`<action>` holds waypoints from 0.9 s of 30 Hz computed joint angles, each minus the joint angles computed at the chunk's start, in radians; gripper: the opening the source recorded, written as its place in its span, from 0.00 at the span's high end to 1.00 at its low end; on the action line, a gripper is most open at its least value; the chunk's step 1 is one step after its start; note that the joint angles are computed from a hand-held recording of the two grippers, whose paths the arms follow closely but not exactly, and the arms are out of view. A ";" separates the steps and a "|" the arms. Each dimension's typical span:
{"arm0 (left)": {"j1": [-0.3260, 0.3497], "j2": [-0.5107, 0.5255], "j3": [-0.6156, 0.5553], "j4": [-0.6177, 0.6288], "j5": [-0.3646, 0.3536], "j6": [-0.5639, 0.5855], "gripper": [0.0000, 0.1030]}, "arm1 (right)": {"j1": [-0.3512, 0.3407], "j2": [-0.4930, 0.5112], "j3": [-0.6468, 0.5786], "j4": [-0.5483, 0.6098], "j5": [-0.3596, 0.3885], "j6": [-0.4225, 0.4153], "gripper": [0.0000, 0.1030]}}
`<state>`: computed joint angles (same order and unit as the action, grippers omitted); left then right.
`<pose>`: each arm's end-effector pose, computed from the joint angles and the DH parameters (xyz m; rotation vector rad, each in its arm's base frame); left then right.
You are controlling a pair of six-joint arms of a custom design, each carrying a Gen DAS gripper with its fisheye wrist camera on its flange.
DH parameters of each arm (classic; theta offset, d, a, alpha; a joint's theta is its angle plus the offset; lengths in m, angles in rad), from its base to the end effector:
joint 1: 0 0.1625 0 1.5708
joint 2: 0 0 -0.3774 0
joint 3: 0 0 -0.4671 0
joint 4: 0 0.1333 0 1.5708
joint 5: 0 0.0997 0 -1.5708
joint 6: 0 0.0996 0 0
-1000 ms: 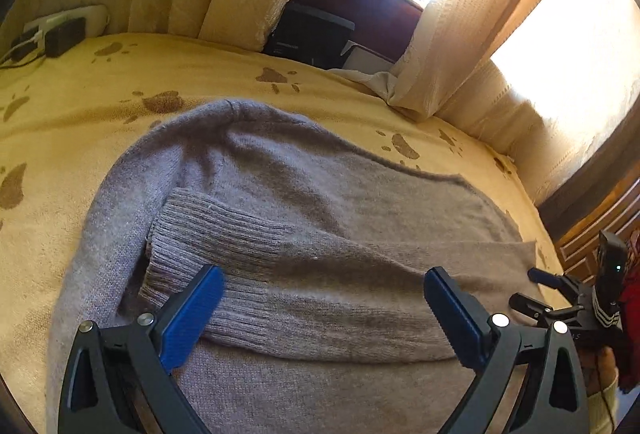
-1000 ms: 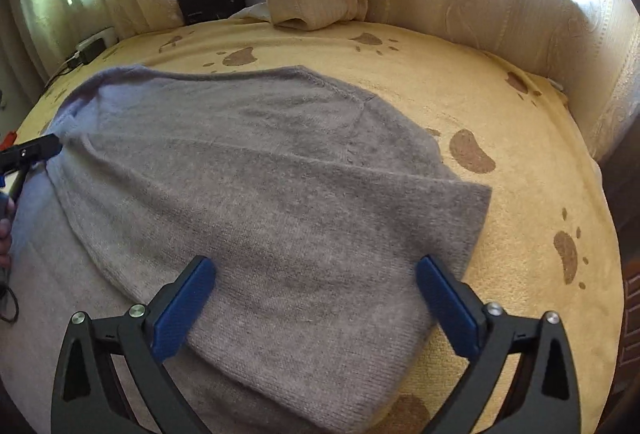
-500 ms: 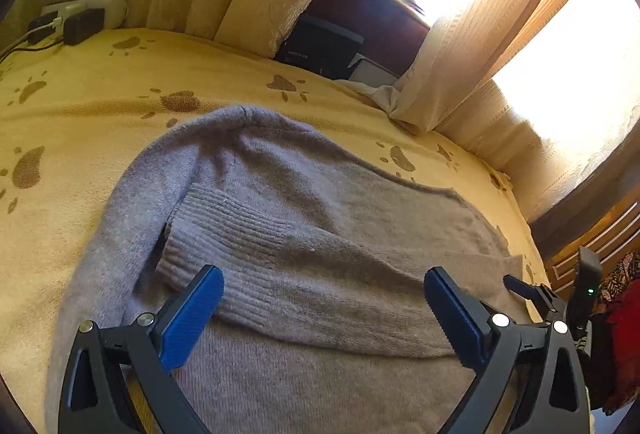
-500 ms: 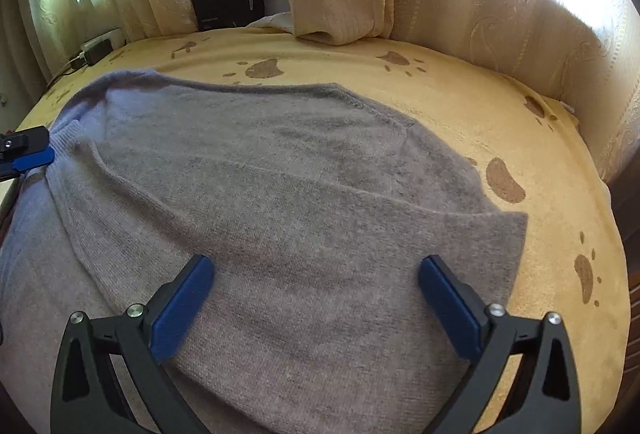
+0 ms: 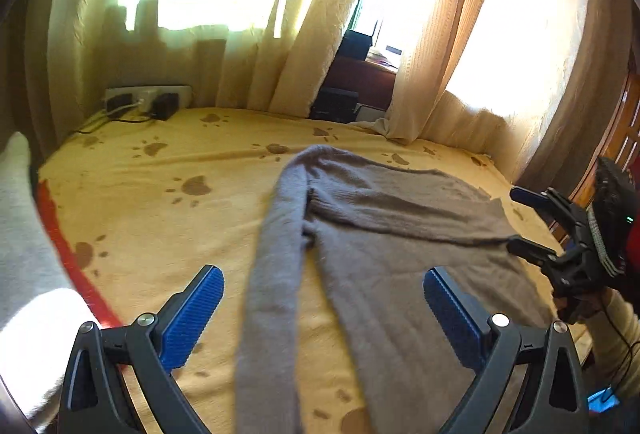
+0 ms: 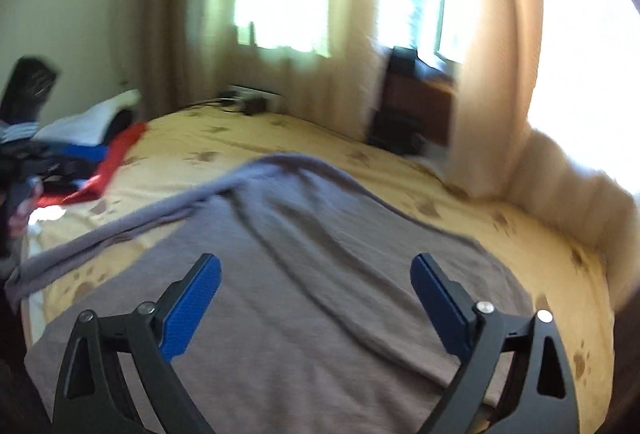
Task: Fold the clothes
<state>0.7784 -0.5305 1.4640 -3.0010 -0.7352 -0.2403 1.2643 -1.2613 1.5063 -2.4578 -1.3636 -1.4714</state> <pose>-0.3693 -0.6551 -0.0332 0.4001 2.4185 -1.0711 -0.0665 -0.7198 0.3903 1.5425 -2.1744 0.7734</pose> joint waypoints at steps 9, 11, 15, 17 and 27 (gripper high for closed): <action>-0.080 -0.219 0.362 -0.157 0.098 -0.085 0.01 | 0.018 -0.286 0.505 0.076 -0.007 -0.686 0.33; -0.094 -0.241 0.406 -0.152 0.109 -0.122 0.01 | 0.019 -0.307 0.557 0.082 -0.021 -0.754 0.33; -0.110 -0.261 0.465 -0.160 0.115 -0.162 0.01 | 0.023 -0.354 0.644 0.116 -0.099 -0.865 0.33; -0.111 -0.264 0.484 -0.186 0.110 -0.168 0.01 | 0.013 -0.380 0.704 0.071 -0.119 -0.955 0.43; -0.103 -0.270 0.525 -0.324 0.104 -0.151 0.01 | -0.021 -0.357 0.851 -0.208 -0.123 -1.216 0.57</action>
